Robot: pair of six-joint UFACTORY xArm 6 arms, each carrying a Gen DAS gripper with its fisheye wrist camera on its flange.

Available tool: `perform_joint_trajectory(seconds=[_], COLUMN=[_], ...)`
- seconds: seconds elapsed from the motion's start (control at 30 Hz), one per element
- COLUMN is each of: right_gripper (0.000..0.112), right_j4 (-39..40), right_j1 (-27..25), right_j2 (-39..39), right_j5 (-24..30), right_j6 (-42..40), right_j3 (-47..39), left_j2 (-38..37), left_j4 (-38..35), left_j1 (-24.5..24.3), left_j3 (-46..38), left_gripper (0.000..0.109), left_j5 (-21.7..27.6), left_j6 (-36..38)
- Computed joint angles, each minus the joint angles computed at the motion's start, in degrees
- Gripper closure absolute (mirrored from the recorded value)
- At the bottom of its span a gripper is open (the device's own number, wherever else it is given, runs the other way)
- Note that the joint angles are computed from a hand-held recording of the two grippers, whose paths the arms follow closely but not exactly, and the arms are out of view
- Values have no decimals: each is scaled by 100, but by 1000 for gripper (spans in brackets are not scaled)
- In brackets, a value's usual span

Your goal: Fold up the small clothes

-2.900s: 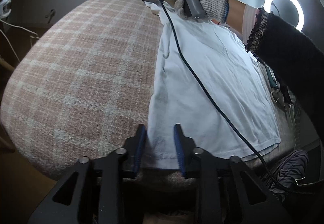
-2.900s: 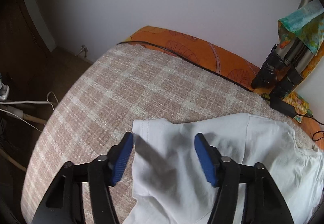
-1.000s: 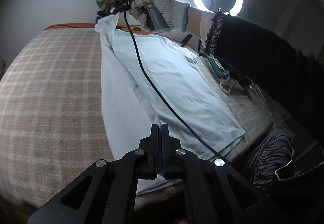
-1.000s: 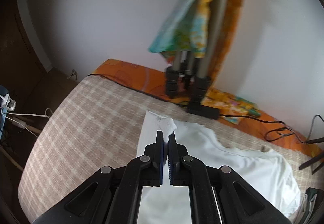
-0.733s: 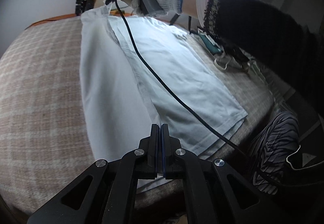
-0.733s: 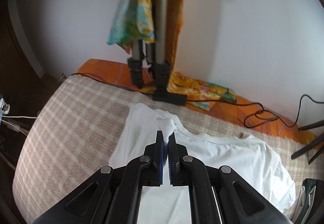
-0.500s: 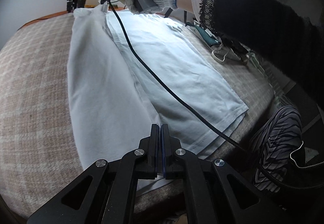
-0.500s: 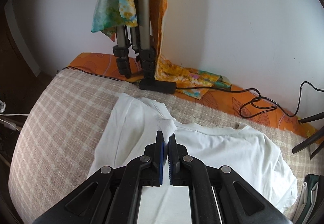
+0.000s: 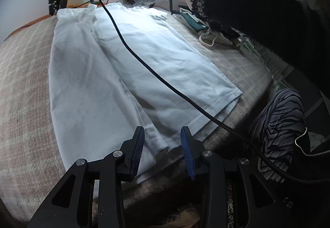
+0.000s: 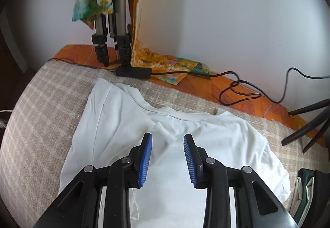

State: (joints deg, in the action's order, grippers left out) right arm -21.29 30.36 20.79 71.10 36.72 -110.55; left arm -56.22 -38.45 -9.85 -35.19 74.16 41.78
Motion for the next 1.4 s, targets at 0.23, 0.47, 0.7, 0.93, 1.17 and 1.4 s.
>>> perform_joint_trajectory(seconds=[0.23, 0.47, 0.7, 0.93, 1.17, 1.4], right_gripper=[67, 65, 63, 62, 62, 55], right_j4=[-143, -188, -396, -726, -182, 1008], right_j1=[4, 69, 114, 57, -507, -1334], right_j2=[-1378, -2825, -4121, -4967, -5559, -5977], right_j5=[-531, -788, -668, -382, -622, -1054], right_j6=[436, 766, 936, 940, 428, -553], right_j3=[1408, 2665, 3589, 4073, 4529, 4959], left_j2=[-271, -496, -669, -923, -709, -45], left_j4=[-232, -473, -145, 444, 1107, 1757], left_j1=[503, 928, 503, -781, -2393, -3753], left_j3=[13, 46, 200, 495, 606, 470], left_gripper=[74, 74, 74, 74, 68, 59], left_j5=[106, -410, -1209, -2009, -2863, -3348], left_j6=[114, 39, -384, -974, -1883, -2549])
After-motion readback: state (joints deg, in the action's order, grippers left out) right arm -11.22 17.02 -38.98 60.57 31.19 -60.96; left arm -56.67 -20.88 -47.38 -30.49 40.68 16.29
